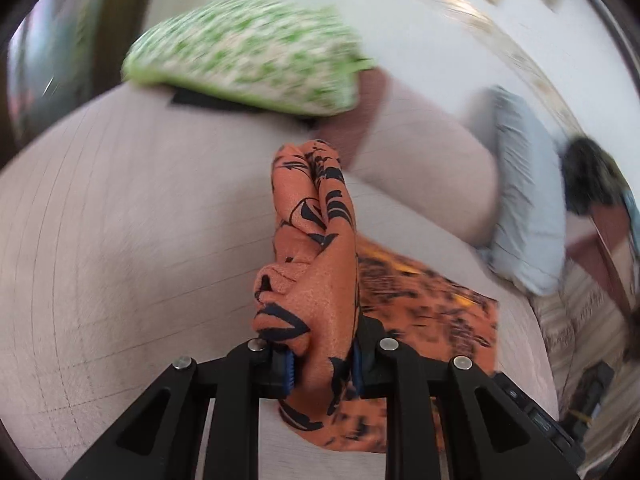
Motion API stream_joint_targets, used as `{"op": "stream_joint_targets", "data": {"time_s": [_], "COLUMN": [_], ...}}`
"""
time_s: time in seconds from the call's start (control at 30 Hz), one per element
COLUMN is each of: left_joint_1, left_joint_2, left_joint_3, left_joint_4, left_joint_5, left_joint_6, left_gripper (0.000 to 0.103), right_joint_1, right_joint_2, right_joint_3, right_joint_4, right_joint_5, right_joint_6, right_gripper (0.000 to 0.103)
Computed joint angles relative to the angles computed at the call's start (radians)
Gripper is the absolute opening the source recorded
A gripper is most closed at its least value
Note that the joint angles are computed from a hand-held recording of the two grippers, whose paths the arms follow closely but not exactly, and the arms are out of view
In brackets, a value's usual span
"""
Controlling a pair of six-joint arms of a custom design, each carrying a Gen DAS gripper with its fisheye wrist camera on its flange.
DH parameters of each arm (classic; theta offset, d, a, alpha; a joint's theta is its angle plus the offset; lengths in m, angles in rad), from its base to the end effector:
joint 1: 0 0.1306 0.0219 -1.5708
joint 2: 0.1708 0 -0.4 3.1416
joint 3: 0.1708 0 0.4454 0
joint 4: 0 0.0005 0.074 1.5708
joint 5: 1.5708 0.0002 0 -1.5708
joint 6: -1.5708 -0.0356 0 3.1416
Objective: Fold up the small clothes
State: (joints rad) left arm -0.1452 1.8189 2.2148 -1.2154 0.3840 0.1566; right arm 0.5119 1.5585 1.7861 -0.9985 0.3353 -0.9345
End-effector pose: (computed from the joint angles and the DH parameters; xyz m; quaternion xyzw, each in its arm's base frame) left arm 0.6594 -0.1104 0.5894 0.0648 0.9136 -0.2296 0.3294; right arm 0.5256 0.2813 0.5510 0.2540 0.8743 0.1388 0.3895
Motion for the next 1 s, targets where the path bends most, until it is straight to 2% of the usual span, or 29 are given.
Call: {"op": "stream_joint_targets", "data": {"time_s": [0.17,0.33,0.4,0.43,0.47,0.5,0.53,0.6,0.67,0.73,0.77,0.83,0.87,0.93,1.0], "left_joint_1": [-0.145,-0.326,-0.390,-0.410,-0.426,-0.430,-0.430,-0.422,-0.405,-0.378,-0.363,-0.342,-0.331,-0.302,-0.286], "left_joint_2": [-0.017,-0.040,-0.018,0.006,0.051,0.084,0.089,0.038,0.004,-0.054,-0.093,-0.141,-0.144,-0.136,-0.121], "left_joint_3": [0.065,-0.017,-0.048,-0.047,-0.020,0.005,-0.004,-0.068,-0.084,-0.126,-0.165,-0.217,-0.220,-0.213,-0.206], "left_joint_4": [-0.049,-0.014,-0.019,-0.048,-0.128,-0.198,-0.218,-0.155,-0.130,-0.071,-0.014,0.086,0.104,0.101,0.073], "left_joint_5": [-0.082,-0.142,-0.188,-0.200,-0.200,-0.190,-0.180,-0.169,-0.123,-0.066,-0.075,-0.161,-0.195,-0.242,-0.314], "left_joint_6": [-0.079,-0.120,-0.140,-0.142,-0.145,-0.145,-0.145,-0.192,-0.249,-0.304,-0.333,-0.377,-0.396,-0.408,-0.383], "left_gripper": [0.021,0.022,0.030,0.041,0.048,0.048,0.047,0.051,0.063,0.073,0.080,0.082,0.082,0.082,0.082], "right_joint_1": [-0.049,-0.103,-0.134,-0.149,-0.165,-0.178,-0.191,-0.212,-0.223,-0.218,-0.205,-0.182,-0.164,-0.145,-0.131], "right_joint_2": [-0.123,-0.250,-0.294,-0.313,-0.330,-0.341,-0.348,-0.352,-0.347,-0.341,-0.340,-0.330,-0.315,-0.296,-0.268], "right_joint_3": [-0.138,-0.264,-0.310,-0.330,-0.349,-0.363,-0.373,-0.381,-0.379,-0.373,-0.374,-0.363,-0.348,-0.335,-0.322], "right_joint_4": [0.060,0.059,0.049,0.042,0.034,0.031,0.027,0.024,0.038,0.077,0.119,0.179,0.209,0.276,0.339], "right_joint_5": [0.004,0.035,0.027,0.017,0.006,-0.003,-0.014,-0.045,-0.070,-0.082,-0.089,-0.101,-0.109,-0.157,-0.214], "right_joint_6": [-0.100,-0.169,-0.206,-0.224,-0.240,-0.251,-0.262,-0.271,-0.262,-0.229,-0.200,-0.129,-0.089,-0.049,-0.036], "right_gripper": [0.037,0.037,0.037,0.037,0.038,0.038,0.038,0.038,0.037,0.037,0.038,0.037,0.037,0.037,0.037]}}
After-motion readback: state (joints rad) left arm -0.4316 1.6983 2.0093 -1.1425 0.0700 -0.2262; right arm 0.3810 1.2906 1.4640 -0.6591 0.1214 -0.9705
